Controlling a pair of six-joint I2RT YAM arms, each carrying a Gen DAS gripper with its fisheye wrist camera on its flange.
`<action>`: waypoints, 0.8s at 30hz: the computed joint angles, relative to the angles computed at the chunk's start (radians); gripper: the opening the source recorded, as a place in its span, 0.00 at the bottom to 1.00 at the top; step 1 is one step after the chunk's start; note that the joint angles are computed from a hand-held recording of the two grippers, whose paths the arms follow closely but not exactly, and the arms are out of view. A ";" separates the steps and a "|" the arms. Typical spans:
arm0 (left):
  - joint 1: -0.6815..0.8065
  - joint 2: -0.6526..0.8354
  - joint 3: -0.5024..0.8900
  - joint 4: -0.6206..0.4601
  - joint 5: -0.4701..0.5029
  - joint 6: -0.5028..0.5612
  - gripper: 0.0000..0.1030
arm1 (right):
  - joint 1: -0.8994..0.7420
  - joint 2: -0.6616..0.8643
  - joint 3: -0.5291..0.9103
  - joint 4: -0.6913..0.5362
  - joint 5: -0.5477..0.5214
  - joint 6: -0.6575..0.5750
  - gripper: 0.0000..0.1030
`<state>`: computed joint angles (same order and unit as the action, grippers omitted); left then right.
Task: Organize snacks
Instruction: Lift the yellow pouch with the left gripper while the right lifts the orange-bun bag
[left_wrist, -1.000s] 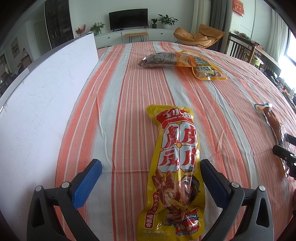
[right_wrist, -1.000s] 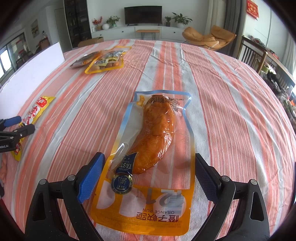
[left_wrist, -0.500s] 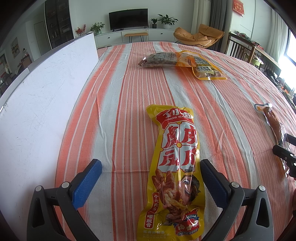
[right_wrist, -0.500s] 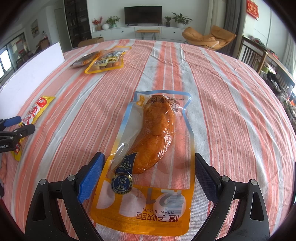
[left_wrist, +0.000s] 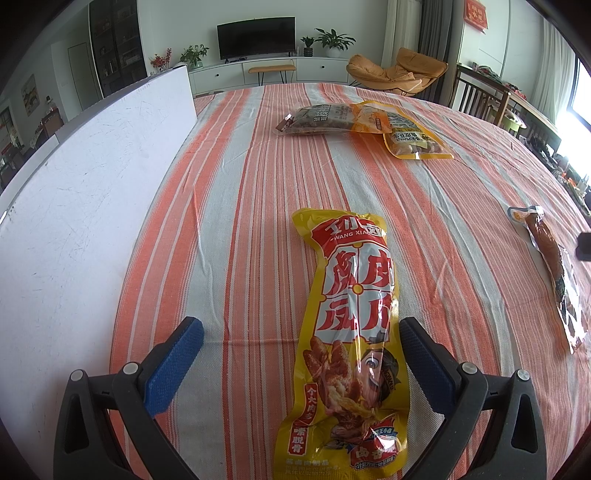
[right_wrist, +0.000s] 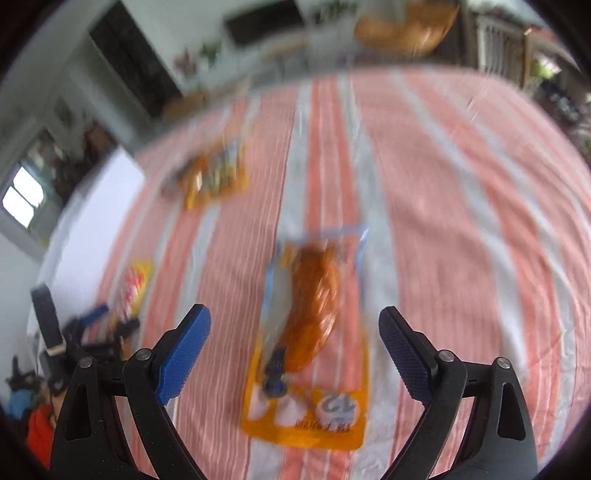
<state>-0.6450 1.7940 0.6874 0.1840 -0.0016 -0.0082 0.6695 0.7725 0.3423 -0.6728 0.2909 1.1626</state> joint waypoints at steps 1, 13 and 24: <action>0.001 0.002 0.010 -0.018 0.002 0.004 1.00 | -0.081 0.070 0.005 0.049 -0.088 -0.058 0.89; -0.034 -0.072 0.023 -0.154 0.055 0.032 0.47 | -0.186 0.290 0.100 0.044 -0.177 -0.151 0.33; 0.132 -0.149 -0.048 -0.187 0.311 -0.035 0.47 | -0.145 -0.087 0.065 -0.105 -0.157 -0.061 0.06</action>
